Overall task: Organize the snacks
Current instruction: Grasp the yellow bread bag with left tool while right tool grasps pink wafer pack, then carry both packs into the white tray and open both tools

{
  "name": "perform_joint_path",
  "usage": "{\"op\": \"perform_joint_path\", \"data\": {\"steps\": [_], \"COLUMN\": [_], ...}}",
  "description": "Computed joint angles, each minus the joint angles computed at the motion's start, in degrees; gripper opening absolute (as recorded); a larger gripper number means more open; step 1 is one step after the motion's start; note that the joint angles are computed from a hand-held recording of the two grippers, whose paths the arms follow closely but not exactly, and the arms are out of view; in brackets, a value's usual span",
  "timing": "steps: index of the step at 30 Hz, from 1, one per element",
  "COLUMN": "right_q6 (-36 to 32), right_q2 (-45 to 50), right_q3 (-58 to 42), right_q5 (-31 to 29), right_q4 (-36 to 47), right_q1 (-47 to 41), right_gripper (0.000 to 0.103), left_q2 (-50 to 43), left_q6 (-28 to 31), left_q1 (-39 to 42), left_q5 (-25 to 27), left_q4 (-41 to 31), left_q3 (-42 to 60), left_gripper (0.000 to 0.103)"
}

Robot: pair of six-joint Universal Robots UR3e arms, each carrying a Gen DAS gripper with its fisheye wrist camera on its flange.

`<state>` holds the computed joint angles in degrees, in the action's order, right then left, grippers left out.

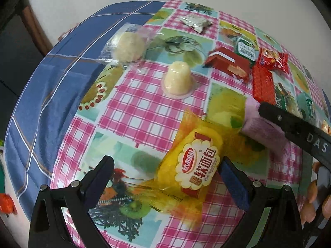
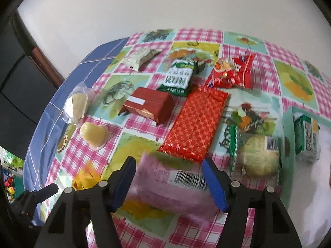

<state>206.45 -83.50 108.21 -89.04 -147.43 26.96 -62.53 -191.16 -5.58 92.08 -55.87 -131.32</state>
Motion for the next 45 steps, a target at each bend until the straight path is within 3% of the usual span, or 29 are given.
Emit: {"op": "perform_joint_path", "data": {"steps": [7, 9, 19, 26, 37, 45], "right_q6": [2.9, 3.5, 2.1, 2.2, 4.5, 5.9], "right_q2": [-4.6, -5.4, -2.4, -3.6, -9.7, -17.7], "right_q3": [5.1, 5.7, -0.8, -0.1, 2.3, 5.1], "right_q5": [7.7, 8.3, 0.1, -1.1, -2.2, -2.9], "right_q4": [0.2, 0.8, 9.1, 10.3, 14.2, 15.7], "right_q1": [-3.3, -3.1, 4.5, 5.2, 6.9, 7.1], "right_gripper": [0.069, 0.07, 0.068, 0.044, 0.04, 0.04], "left_q2": [2.5, 3.4, 3.8, 4.3, 4.8, 2.9], "left_q6": [-0.4, -0.2, -0.4, -1.2, -4.0, -10.4], "left_q1": [2.1, 3.0, 3.6, 3.0, -1.8, -10.1], "left_q5": [-2.0, -3.1, -4.6, -4.4, -3.0, 0.1], "left_q4": [-1.0, -1.6, -3.3, -4.5, -8.1, -10.2], "left_q3": [-1.4, -1.9, -2.3, -1.5, 0.4, 5.7], "left_gripper": [0.086, 0.078, 0.066, 0.051, 0.047, 0.042]}}
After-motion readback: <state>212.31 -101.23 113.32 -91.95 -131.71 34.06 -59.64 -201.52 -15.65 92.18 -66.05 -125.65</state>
